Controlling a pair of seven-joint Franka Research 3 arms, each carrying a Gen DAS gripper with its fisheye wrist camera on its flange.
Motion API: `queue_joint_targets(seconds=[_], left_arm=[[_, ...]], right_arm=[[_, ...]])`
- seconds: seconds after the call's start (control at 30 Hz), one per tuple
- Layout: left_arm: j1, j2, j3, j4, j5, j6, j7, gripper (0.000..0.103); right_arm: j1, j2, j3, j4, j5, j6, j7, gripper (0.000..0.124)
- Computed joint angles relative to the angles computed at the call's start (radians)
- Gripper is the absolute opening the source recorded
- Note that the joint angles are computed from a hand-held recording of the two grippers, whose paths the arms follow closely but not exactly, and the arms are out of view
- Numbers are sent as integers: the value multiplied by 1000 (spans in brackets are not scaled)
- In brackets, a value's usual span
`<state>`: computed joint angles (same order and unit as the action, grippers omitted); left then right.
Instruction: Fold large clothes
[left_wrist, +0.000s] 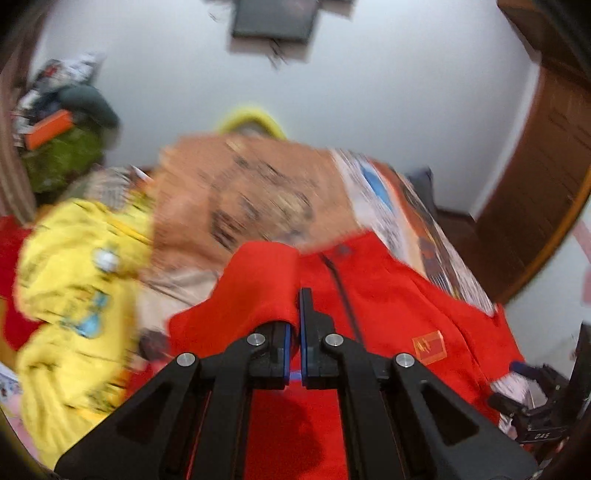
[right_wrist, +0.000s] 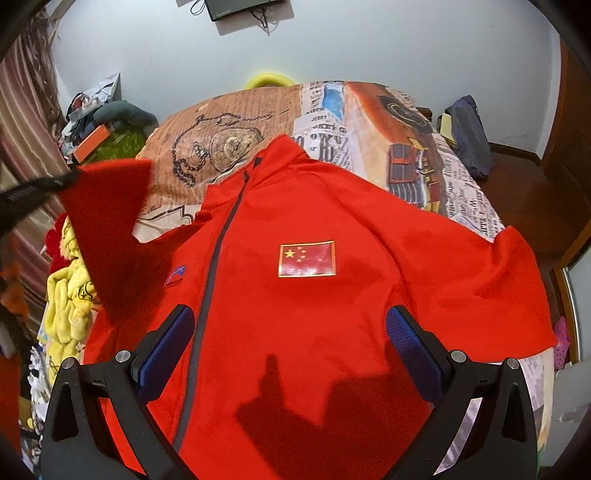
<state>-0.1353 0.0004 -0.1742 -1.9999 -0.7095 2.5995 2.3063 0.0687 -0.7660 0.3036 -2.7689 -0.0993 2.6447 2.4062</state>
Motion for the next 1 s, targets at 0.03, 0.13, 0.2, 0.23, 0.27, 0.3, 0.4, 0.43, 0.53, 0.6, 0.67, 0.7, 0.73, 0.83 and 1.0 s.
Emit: queue_joint_targets(seconds=[0.03, 0.13, 0.2, 0.23, 0.27, 0.3, 0.4, 0.43, 0.53, 0.6, 0.67, 0.7, 0.73, 0.83, 1.0], left_arm=[[-6, 13, -7, 0, 19, -15, -14, 2], [-25, 56, -32, -11, 101, -78, -69, 2], [-33, 70, -47, -26, 133, -107, -80, 2], [-40, 69, -56, -48, 155, -107, -78, 2], [-45, 66, -62, -65, 174, -105, -75, 2], [-51, 56, -67, -90, 186, -100, -68, 2], [-63, 32, -70, -134, 212, -108, -54, 3], [-68, 24, -69, -149, 221, -106, -49, 3], [-81, 3, -62, -181, 245, -108, -39, 16], [-80, -23, -49, -196, 216, -132, -2, 24], [-80, -45, -35, -208, 189, -134, 34, 39], [-77, -68, -23, -225, 171, -126, 60, 43], [-76, -86, -11, -236, 159, -116, 78, 51], [-66, -130, 34, -259, 128, -85, 130, 58], [-18, -151, 105, -253, 107, -53, 177, 64]], right_arm=[[2, -11, -4, -8, 0, -3, -2, 103], [6, -36, -18, -33, 9, -9, -8, 103], [12, -47, -28, -46, 21, -15, -14, 103], [14, -51, -31, -50, 27, -20, -16, 103], [14, -55, -33, -55, 31, -25, -18, 103], [15, -62, -35, -61, 35, -30, -20, 103], [18, -74, -37, -69, 45, -45, -25, 103], [19, -77, -36, -69, 47, -52, -26, 103], [19, -84, -28, -63, 43, -72, -31, 103], [20, -76, -21, -48, 36, -85, -36, 103], [21, -63, -10, -26, 24, -96, -40, 103], [22, -54, -6, -15, 18, -99, -43, 103], [24, -42, -2, 0, 11, -101, -47, 103], [25, 6, 23, 52, -21, -105, -53, 103], [35, 118, 59, 147, -87, -88, -51, 103]])
